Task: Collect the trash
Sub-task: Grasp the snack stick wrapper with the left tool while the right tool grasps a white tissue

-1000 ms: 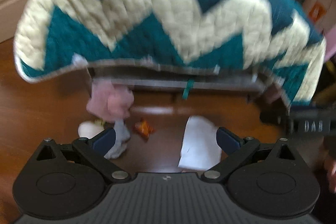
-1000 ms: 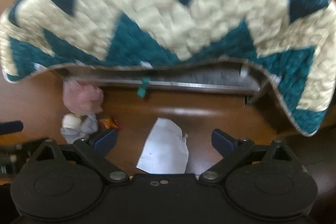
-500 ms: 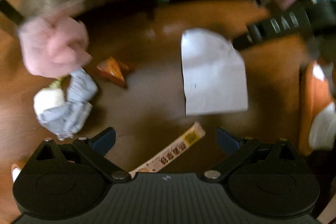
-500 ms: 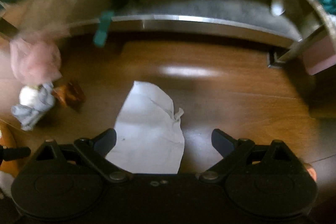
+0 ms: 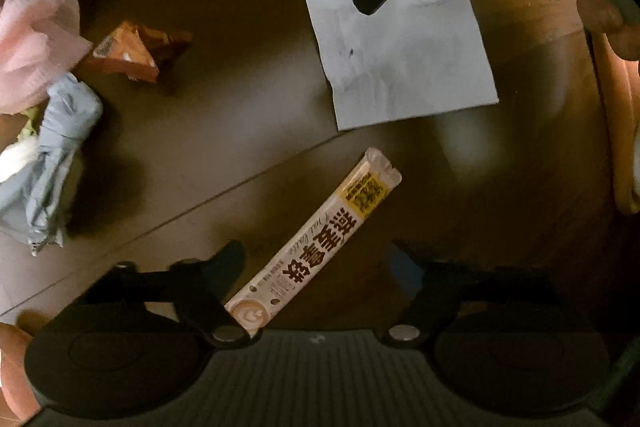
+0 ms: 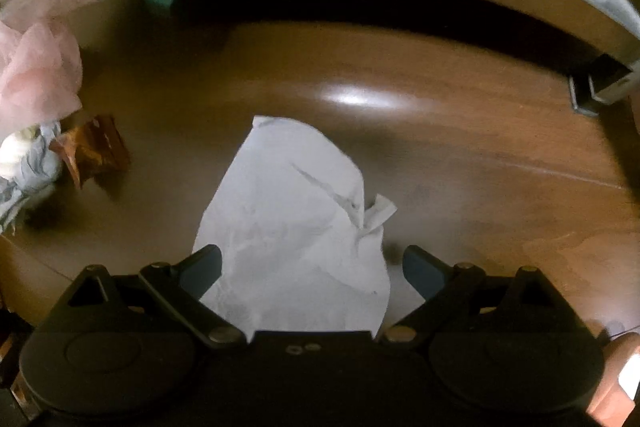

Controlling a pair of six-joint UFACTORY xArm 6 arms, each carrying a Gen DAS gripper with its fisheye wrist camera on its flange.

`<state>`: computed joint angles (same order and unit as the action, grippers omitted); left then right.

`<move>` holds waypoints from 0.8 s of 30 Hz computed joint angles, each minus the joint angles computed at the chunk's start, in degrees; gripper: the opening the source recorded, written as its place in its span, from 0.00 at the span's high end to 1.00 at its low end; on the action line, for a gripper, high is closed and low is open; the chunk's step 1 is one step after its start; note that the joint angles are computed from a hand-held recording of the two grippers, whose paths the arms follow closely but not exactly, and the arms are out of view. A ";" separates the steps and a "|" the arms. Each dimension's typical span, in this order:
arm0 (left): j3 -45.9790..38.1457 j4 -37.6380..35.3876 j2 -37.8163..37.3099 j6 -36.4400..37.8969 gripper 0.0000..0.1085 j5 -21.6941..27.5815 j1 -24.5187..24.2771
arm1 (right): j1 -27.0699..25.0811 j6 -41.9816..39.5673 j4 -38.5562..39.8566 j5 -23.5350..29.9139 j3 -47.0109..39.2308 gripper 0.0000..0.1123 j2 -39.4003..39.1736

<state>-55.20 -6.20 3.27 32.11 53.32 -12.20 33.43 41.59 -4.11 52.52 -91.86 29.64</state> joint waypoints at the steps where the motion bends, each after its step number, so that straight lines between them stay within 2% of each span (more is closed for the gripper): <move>1: 0.34 -0.21 0.03 0.29 0.40 -0.23 0.02 | 0.07 0.15 0.02 0.02 -0.09 0.13 0.27; 6: 1.02 -0.70 0.25 0.71 0.58 -1.01 0.26 | 0.39 -0.25 0.80 0.05 0.20 0.14 1.15; 8: 1.54 -1.21 0.13 1.72 0.59 -2.00 0.51 | 0.71 -0.56 0.92 0.24 -0.06 0.15 1.58; 12: 2.58 -1.04 -0.34 1.54 0.67 -3.72 0.15 | 1.47 0.24 -0.62 1.57 -1.22 0.15 2.58; 16: 3.07 -1.13 -0.56 0.01 0.70 -4.39 -0.63 | 2.05 0.11 -3.03 2.33 -1.48 0.23 2.62; 19: 3.14 -1.38 -0.78 -0.72 0.72 -4.29 -0.83 | 2.41 -0.48 -4.02 1.04 -0.45 0.43 1.69; 21: 2.60 -1.70 -0.29 -1.93 0.73 -3.90 -0.97 | 2.69 -1.28 -4.46 0.59 -0.36 0.78 1.29; 22: 2.12 -2.04 0.05 -2.49 0.74 -3.43 -0.90 | 2.75 -1.97 -4.21 0.97 -0.92 0.89 1.48; 23: 1.64 -2.68 -0.01 -2.45 0.74 -2.39 -0.32 | 2.62 -3.19 -3.04 1.81 -1.67 0.99 1.80; 24: 1.13 -2.91 0.38 -2.67 0.75 -2.03 -0.17 | 2.39 -3.67 -1.89 2.81 -2.54 0.99 2.14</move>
